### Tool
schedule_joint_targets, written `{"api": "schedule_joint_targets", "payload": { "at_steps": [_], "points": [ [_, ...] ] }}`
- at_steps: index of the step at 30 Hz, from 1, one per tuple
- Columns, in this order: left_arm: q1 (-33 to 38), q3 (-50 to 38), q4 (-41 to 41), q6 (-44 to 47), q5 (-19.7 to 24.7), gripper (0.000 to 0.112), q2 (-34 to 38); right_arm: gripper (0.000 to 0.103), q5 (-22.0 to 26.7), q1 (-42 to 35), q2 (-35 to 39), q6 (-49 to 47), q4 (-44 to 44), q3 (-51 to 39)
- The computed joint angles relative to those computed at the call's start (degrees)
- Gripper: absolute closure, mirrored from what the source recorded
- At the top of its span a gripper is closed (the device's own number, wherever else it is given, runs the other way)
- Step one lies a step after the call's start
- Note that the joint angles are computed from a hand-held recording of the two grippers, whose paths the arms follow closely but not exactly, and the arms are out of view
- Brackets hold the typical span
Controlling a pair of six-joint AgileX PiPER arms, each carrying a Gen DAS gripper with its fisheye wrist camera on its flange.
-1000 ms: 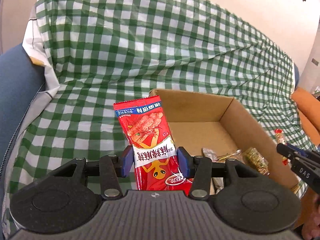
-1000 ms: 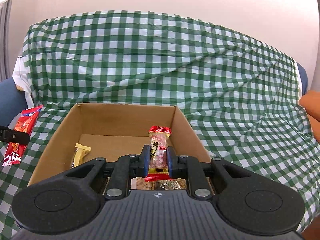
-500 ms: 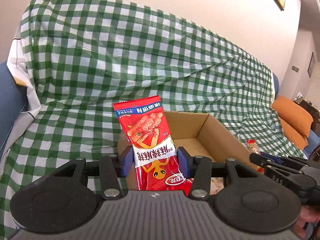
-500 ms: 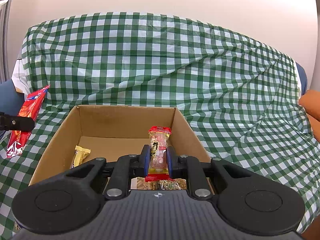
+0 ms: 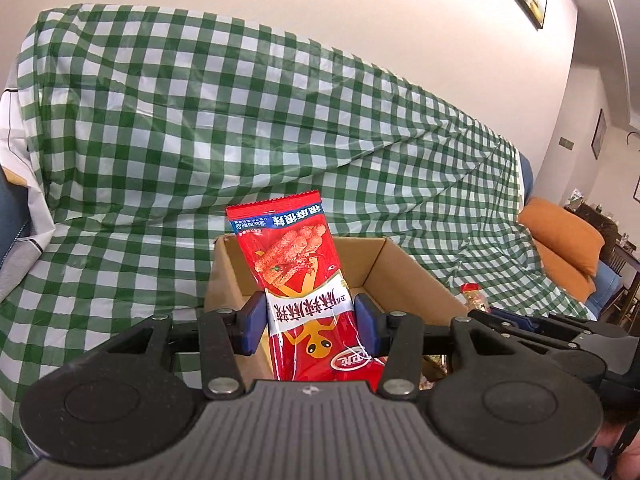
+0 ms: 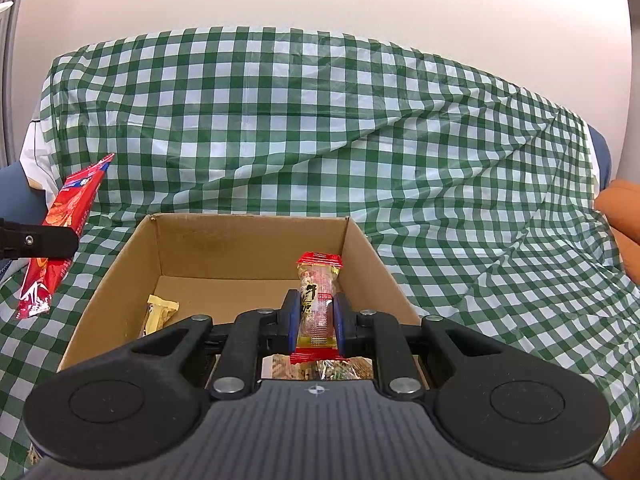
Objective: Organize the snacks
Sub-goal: 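Carry red-wrapped candy with right tool while left tool carries red packet over box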
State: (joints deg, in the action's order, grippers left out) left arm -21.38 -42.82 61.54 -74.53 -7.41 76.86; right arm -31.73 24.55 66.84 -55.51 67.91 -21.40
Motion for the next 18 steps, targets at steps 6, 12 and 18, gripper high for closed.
{"api": "schedule_joint_targets", "payload": {
  "at_steps": [6, 12, 18],
  "points": [
    [-1.67, -0.22, -11.78, 11.35, -1.02, 0.06, 0.59, 0.085, -0.21, -0.12, -0.43, 0.53, -0.89, 0.08],
    [-4.53, -1.28, -23.62, 23.53, -0.68, 0.06, 2.7, 0.085, -1.52, -0.31, 0.1, 1.93, -1.81, 0.24],
    [-7.02, -1.7, -34.75, 36.05, -1.53, 0.06, 4.31, 0.085, -5.17, 0.75, 1.25, 3.24, -1.19, 0.58]
  ]
}}
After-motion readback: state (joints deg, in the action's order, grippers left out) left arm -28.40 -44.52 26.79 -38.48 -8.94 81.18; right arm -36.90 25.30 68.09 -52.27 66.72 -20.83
